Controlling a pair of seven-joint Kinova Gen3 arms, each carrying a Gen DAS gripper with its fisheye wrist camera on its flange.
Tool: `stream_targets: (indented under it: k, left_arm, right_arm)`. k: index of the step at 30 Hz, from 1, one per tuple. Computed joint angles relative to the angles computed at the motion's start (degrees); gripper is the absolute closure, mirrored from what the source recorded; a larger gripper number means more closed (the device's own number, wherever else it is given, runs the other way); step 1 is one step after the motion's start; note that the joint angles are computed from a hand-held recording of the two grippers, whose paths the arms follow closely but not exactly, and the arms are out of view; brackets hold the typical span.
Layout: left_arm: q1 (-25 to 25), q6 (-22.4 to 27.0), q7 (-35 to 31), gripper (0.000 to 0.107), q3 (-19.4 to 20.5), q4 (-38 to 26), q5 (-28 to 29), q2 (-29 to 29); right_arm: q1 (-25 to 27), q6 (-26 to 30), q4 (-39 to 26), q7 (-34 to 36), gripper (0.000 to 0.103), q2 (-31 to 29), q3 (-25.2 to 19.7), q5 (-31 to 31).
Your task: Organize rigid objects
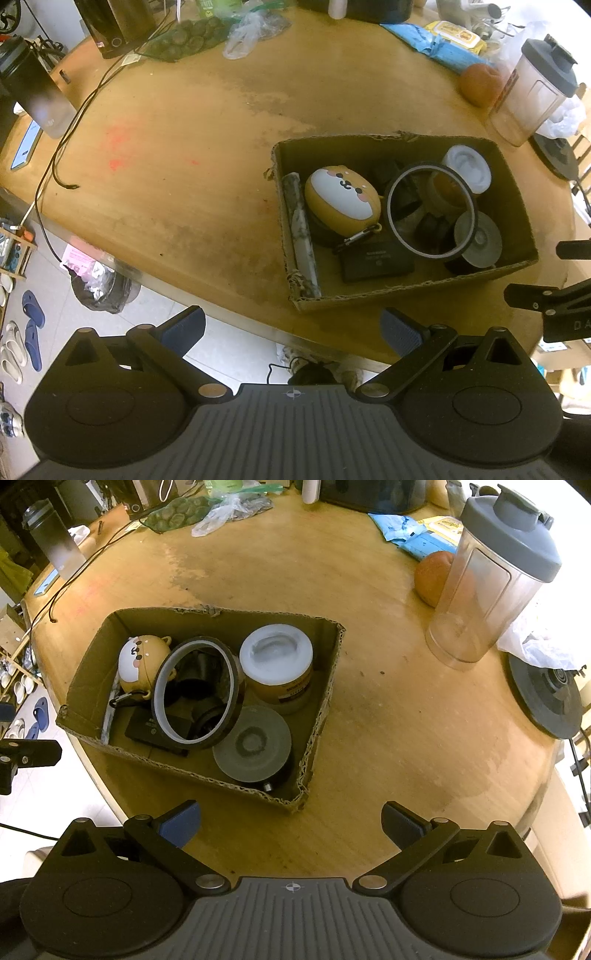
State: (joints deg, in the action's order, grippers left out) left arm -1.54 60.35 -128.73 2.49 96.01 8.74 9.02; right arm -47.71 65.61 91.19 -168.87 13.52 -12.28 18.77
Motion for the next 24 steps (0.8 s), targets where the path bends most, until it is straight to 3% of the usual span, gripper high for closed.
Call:
stream_targets:
  k: [24]
  left_arm:
    - [0.2,0.0,0.3,0.004,0.0,0.2,-0.1,-0.2]
  right_arm:
    - [0.2,-0.4,0.4,-0.1,0.000,-0.2,-0.1,0.0]
